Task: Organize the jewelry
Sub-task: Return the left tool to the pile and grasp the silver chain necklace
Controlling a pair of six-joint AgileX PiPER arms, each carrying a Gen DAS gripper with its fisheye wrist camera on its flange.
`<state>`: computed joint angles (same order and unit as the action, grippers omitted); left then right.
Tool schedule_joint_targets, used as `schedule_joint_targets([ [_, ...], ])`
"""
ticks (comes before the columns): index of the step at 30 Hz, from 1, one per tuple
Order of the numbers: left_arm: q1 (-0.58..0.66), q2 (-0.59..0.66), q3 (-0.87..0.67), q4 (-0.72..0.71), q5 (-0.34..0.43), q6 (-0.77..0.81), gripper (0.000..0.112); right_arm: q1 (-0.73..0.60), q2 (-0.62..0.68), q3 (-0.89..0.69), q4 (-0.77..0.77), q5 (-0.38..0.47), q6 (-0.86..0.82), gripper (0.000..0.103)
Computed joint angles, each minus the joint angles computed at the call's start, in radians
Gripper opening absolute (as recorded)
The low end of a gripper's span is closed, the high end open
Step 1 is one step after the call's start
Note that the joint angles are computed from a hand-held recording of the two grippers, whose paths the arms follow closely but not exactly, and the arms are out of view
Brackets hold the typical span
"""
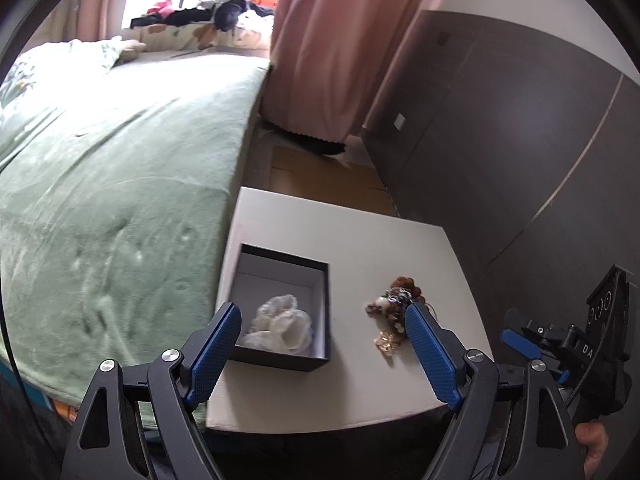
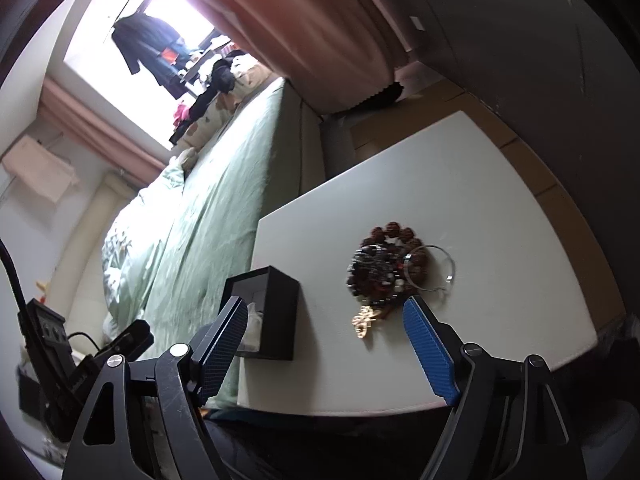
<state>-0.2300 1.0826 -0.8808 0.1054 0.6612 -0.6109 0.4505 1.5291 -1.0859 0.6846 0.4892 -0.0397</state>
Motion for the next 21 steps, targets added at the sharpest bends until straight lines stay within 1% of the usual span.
schedule_joint_targets([
  [3,-0.080,0.039,-0.019,0.068,-0.010,-0.082,0.085,-0.039,-0.014,0.034,0.042,0.003,-0.040,0.081],
  [7,-0.169,0.106,-0.059,0.155,-0.015,-0.175,0.085,-0.111,-0.040,0.094,0.166,0.006,-0.171,0.081],
  [13,-0.233,0.216,-0.134,0.199,-0.022,-0.202,0.083,-0.213,-0.053,0.151,0.297,0.034,-0.330,0.081],
  [21,-0.251,0.356,-0.239,0.166,-0.017,-0.140,0.062,-0.309,-0.035,0.187,0.407,0.076,-0.475,0.081],
])
